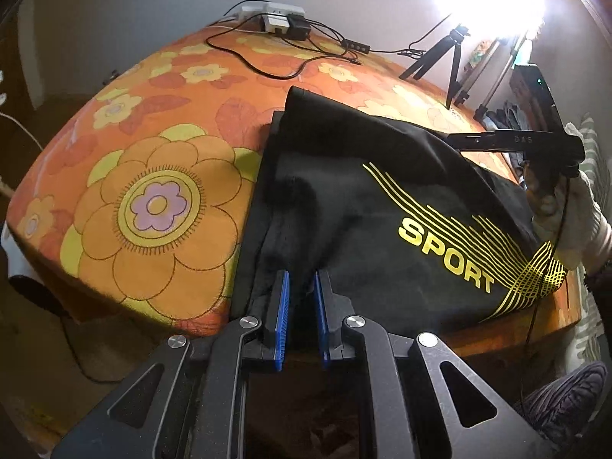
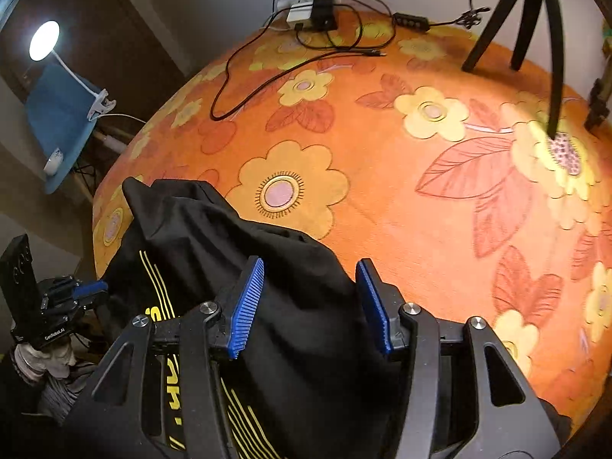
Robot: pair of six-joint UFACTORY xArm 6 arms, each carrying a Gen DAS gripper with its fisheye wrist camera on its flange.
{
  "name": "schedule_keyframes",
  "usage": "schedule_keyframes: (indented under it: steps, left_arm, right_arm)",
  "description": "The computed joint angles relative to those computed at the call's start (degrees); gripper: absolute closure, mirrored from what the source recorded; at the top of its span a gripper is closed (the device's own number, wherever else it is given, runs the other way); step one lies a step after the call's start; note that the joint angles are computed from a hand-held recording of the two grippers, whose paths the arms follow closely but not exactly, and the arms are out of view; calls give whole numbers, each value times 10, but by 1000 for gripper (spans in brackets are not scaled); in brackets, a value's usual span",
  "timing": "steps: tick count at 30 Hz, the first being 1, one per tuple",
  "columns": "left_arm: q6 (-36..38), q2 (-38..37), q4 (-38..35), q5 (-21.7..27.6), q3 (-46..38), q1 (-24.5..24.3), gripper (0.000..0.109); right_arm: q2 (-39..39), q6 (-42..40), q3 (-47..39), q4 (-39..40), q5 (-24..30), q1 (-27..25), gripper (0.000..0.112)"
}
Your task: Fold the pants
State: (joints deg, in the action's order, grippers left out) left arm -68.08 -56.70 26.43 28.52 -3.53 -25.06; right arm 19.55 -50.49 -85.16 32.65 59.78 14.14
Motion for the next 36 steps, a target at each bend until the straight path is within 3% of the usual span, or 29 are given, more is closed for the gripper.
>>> schedule_keyframes:
  steps: [2,3,5,9,12,14,16,17,18,19,23,27,32,36]
  left_arm:
    - [1,6,4,0,-4,0,97]
    - [1,9,7,2,-6,-1,97]
    - [-6,15,18,7,-11,-7,97]
    - [-9,18,27,8,-11,-8,97]
    - [-21,22,37,14,-15,-12,97]
    - [-24,25,41,19,-18,-16,97]
    - [-29,23,45,30,-20,-22,97]
    - [-32,18,45,34,-19,-23,97]
    - [-35,6,43,38,-14,-24,97]
    - [-39,-5,43,43,-11,-26,97]
    - [-52,-62,40,69,6,-41,97]
    - [-68,-114,37,93,22,-55,76]
    - [-80,-122,41,111,24,-77,76]
    - [-63,-123,26,103,32,-60,76]
  right_arm:
    - [-3,-6,8,2,-6,4,65]
    - [-3,-6,8,2,-6,5,80]
    - [-8,-12,16,7,-8,8,94]
    - [-56,-51,75,15,-73,21,103]
    - [-67,-40,91,28,-148,27,104]
    - [-49,-6,70,-12,-150,32,103]
    - [-40,24,57,-74,-144,43,96]
    - [-47,36,68,-96,-168,51,86]
    - [-55,31,73,-94,-180,55,78]
    - [-63,8,75,-69,-180,56,76]
    - [-68,-59,34,9,-92,64,76]
    - [-42,-74,-16,11,-12,102,76]
    - [15,-34,-58,-17,11,149,76]
    - [35,-17,-66,-17,13,164,76]
